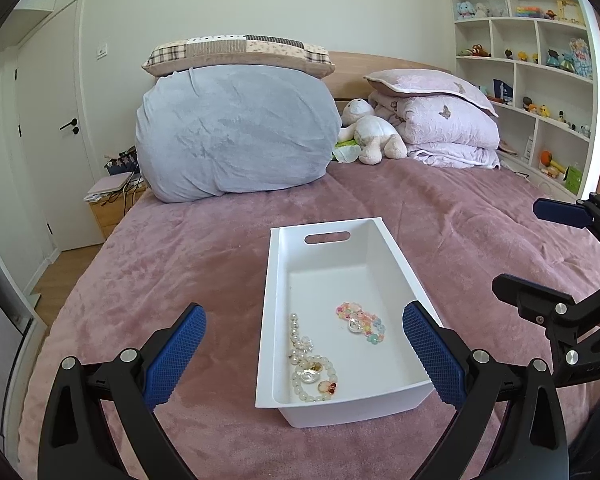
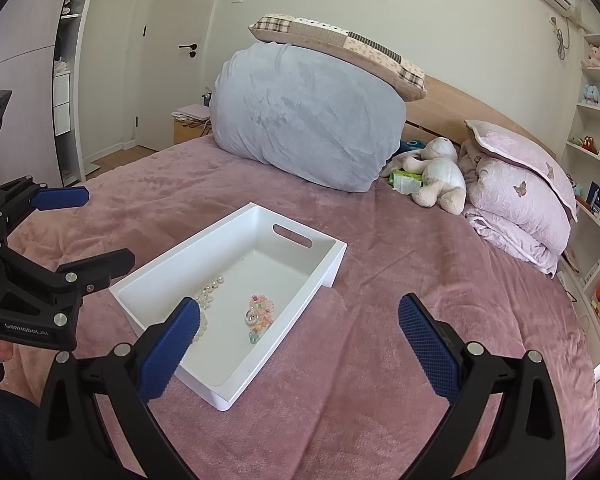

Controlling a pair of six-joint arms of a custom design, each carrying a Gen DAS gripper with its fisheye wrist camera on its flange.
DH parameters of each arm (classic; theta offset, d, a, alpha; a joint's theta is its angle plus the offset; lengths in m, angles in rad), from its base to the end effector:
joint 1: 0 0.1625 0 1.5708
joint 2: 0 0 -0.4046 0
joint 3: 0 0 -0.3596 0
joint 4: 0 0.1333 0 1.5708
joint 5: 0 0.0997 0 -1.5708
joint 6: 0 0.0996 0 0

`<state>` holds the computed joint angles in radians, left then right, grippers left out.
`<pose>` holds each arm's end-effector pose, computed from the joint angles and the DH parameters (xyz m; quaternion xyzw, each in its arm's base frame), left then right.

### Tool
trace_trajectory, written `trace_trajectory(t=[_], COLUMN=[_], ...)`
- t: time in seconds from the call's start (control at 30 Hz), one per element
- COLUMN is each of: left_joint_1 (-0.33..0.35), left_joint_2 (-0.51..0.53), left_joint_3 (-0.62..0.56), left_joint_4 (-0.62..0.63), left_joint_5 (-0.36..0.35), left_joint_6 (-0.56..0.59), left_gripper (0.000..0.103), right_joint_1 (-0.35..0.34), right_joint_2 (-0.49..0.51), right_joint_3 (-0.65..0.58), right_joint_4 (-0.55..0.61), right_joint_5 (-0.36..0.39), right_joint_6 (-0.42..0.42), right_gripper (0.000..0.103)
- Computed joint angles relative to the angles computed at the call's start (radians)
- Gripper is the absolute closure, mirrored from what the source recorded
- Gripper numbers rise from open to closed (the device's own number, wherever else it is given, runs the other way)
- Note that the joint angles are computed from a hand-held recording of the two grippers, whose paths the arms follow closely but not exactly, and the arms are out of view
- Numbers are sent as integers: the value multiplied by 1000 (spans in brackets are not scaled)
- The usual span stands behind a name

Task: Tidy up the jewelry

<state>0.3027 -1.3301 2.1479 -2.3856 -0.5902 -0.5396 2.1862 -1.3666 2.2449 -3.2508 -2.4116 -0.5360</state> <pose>-0.3574 -0.3380 0.2373 0.3149 0.8241 -0.3692 0.2923 0.2957 -0.3159 0.3074 0.3240 -0.7918 0.3709 0.3613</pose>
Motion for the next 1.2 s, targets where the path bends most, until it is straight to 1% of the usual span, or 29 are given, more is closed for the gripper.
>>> trace_trajectory(t=[0.43,0.9,1.1,1.2], left_joint_1=[-8,-5,1,-10], left_joint_2=[7,9,5,4], left_joint_3=[3,-1,20,53], left_joint_4=[-25,-15,-66,-172], left_joint_5=[-6,-15,-31,-33], left_joint_6=[6,-13,-6,56], left_gripper=[3,3,3,3], right_joint_1=[1,-2,0,-1], right_joint_2=[0,-6,0,3], right_joint_3=[-5,-4,-1,-2], right_joint_4=[8,18,20,21], right_joint_5=[-1,0,-5,-3], right_joint_6=[2,7,14,20], right_gripper=[5,5,5,5])
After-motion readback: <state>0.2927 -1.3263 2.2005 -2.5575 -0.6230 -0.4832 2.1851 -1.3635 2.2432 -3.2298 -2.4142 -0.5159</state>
